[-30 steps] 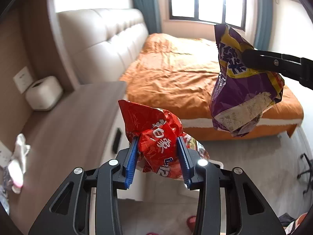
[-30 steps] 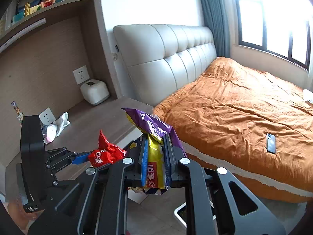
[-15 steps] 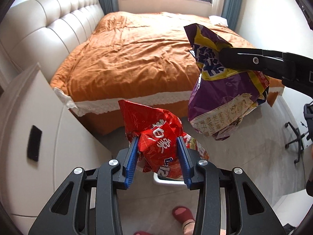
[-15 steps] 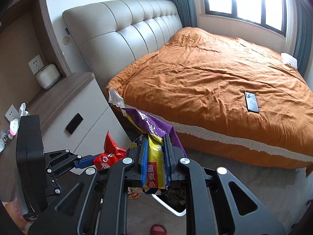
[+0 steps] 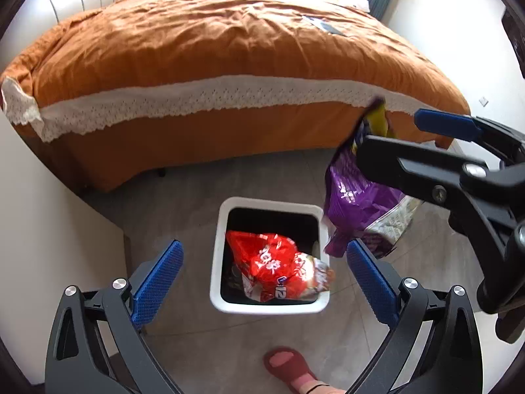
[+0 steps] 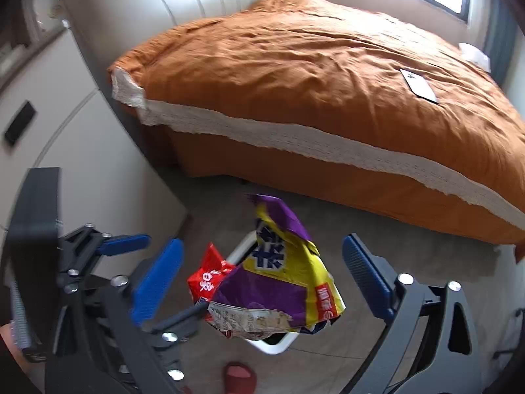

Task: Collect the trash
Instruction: 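Carry red and purple wrappers to the white bin while opening both tools over it, then move both tools back to the items left on the desk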

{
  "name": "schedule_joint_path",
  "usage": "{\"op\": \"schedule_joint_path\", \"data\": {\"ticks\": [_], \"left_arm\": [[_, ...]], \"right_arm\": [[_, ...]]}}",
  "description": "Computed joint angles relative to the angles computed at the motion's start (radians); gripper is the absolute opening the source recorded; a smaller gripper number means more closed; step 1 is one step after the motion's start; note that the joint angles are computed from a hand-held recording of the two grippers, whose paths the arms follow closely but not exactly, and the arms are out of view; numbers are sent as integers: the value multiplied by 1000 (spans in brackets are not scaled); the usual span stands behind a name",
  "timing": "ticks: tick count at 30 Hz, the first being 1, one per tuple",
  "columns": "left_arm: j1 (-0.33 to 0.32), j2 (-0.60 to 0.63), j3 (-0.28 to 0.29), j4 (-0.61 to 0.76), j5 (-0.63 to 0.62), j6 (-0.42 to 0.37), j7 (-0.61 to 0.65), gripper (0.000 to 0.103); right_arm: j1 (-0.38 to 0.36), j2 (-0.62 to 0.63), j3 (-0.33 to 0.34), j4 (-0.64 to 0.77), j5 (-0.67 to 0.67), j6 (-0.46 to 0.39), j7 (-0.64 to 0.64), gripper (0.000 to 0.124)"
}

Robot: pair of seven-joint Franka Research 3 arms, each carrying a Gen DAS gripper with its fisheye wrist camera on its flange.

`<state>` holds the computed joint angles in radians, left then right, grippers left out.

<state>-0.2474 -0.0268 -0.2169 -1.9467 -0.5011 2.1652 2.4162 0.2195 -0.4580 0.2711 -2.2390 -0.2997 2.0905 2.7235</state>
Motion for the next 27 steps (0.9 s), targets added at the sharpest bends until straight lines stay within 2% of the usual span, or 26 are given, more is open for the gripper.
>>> {"op": "schedule_joint_path", "data": {"ticks": [5, 12, 20, 27], "left_arm": [[0, 20, -6, -47, 45, 72, -12, 98], [14, 7, 5, -49, 42, 59, -14, 98], [40, -47, 34, 29, 55, -8, -95, 98], [69, -123, 81, 163, 63, -94, -184, 98]], "right_arm": [[21, -13, -1, -74, 45, 24, 9, 99], [27, 11, 0, -22, 42, 0, -8, 99], [23, 48, 2, 131, 6, -63, -41, 99], [33, 120, 24, 389, -64, -141, -84, 99]]}}
